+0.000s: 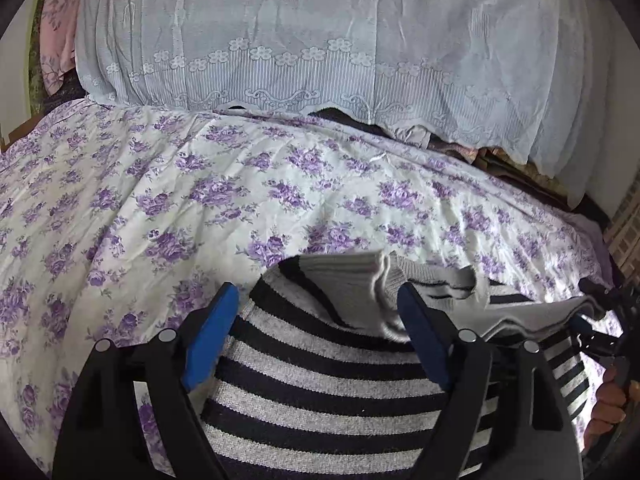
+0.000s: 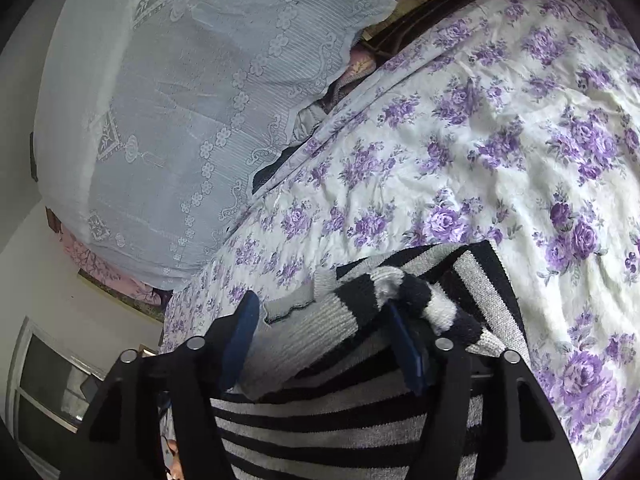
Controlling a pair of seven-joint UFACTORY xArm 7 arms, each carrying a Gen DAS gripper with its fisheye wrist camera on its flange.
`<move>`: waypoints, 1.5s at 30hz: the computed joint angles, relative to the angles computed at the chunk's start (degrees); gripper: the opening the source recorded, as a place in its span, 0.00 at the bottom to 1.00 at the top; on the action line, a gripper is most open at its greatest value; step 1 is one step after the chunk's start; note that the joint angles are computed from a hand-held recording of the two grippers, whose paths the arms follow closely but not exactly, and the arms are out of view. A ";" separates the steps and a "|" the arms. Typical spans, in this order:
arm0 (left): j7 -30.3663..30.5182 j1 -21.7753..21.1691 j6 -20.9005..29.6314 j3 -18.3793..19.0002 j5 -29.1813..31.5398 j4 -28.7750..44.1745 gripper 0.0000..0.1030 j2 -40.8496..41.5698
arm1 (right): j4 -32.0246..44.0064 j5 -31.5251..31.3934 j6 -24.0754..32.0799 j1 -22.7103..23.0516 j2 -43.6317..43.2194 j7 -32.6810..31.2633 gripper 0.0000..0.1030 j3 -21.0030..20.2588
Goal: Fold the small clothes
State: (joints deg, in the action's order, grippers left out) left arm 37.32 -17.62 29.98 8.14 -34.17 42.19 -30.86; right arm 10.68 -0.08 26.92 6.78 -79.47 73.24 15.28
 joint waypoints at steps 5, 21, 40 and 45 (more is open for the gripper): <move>-2.36 1.92 -3.60 -3.61 4.91 -2.30 0.77 1.26 | -8.28 2.96 -3.05 -0.69 -10.86 5.58 0.67 -2.41; 7.57 -8.58 -1.18 3.08 -1.94 -5.01 0.82 -9.73 | 16.67 -9.41 9.61 -3.08 21.17 -9.60 0.25 7.19; -16.48 4.83 -3.61 -12.19 24.13 5.41 0.96 15.23 | 6.90 -9.06 5.68 -9.97 15.16 -0.68 0.48 4.95; -13.12 2.87 -6.17 -10.34 20.28 3.79 0.96 13.74 | 1.99 -8.04 2.94 -8.80 11.66 1.81 0.25 1.10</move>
State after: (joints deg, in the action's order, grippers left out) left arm 24.21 -14.75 23.81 -2.20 -13.89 45.98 -17.12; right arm 12.66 -8.12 29.86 -2.02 -67.80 75.05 16.38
